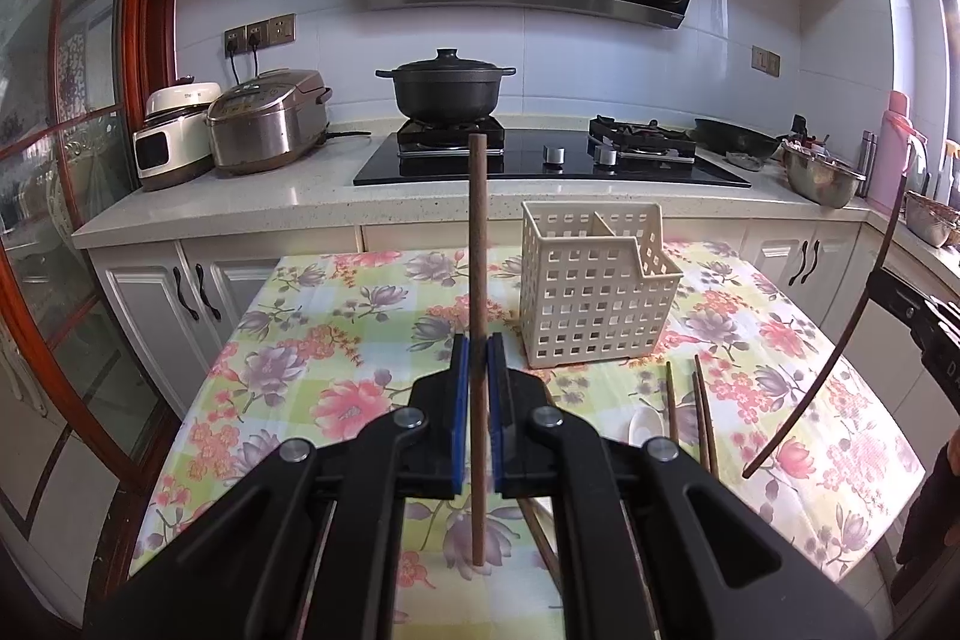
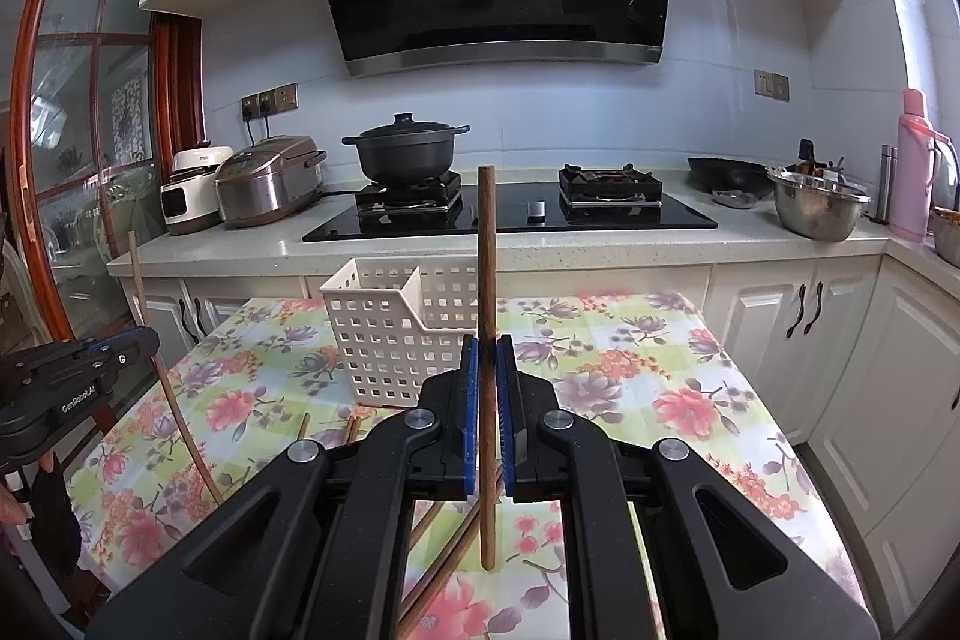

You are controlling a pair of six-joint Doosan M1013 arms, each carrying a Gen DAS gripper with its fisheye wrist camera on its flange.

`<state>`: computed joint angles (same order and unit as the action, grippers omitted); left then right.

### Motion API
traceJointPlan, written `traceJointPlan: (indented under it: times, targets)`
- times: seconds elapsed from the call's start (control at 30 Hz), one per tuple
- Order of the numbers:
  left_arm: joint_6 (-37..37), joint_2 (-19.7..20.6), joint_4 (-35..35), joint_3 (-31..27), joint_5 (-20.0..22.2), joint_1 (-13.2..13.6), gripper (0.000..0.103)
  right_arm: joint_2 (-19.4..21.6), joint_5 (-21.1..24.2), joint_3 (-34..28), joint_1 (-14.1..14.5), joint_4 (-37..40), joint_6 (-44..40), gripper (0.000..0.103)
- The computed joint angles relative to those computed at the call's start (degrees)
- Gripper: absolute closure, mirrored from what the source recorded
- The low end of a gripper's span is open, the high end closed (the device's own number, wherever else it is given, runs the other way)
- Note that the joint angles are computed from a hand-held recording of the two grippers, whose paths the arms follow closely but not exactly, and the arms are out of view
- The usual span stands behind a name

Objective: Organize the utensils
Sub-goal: 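Lift the left tool's chopstick upright while the right tool lifts its chopstick upright, then lower the left tool's chopstick into the white basket and open while the right tool does the same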

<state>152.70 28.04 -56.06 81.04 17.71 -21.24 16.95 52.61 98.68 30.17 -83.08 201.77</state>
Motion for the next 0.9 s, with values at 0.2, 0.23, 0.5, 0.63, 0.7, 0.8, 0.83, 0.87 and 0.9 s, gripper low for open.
traceJointPlan:
  times: [0.2, 0.23, 0.5, 0.63, 0.7, 0.8, 0.83, 0.87, 0.9]
  targets:
    - [0.78, -0.18, -0.77, -0.02, -0.34, -0.08, 0.097, 0.2, -0.08, -0.37, 0.02, 0.11, -0.78, 0.095]
    - [1.2, -0.24, -1.16, 0.03, -0.47, -0.09, 0.097, 0.22, -0.07, -0.46, 0.03, 0.01, -0.95, 0.095]
    - [2.74, -0.46, -2.14, -0.32, -1.94, -0.48, 0.097, 0.62, -0.12, -1.71, -0.14, -0.93, -2.35, 0.095]
    - [3.23, -0.48, -2.15, -0.68, -2.51, -0.65, 0.097, 0.84, -0.6, -2.38, -0.56, -1.18, -3.18, 0.095]
    - [3.53, -0.46, -2.18, -0.89, -2.88, -0.79, 0.097, 0.97, -0.82, -2.73, -0.88, -1.28, -3.57, 0.095]
    - [4.59, -0.42, -2.68, -1.27, -3.94, -1.17, 0.097, 1.18, -1.34, -3.43, -1.46, -1.45, -4.46, 0.095]
    - [4.63, -0.36, -2.67, -1.49, -4.02, -1.24, 0.097, 1.27, -1.55, -3.69, -1.68, -1.37, -4.88, 0.095]
    - [4.35, -0.22, -2.4, -1.92, -4.0, -1.33, 0.097, 1.33, -1.91, -3.93, -1.93, -1.29, -5.28, 0.095]
    - [3.98, -0.08, -2.03, -2.25, -3.97, -1.38, 0.097, 1.37, -2.2, -4.08, -2.09, -1.31, -5.53, 0.095]
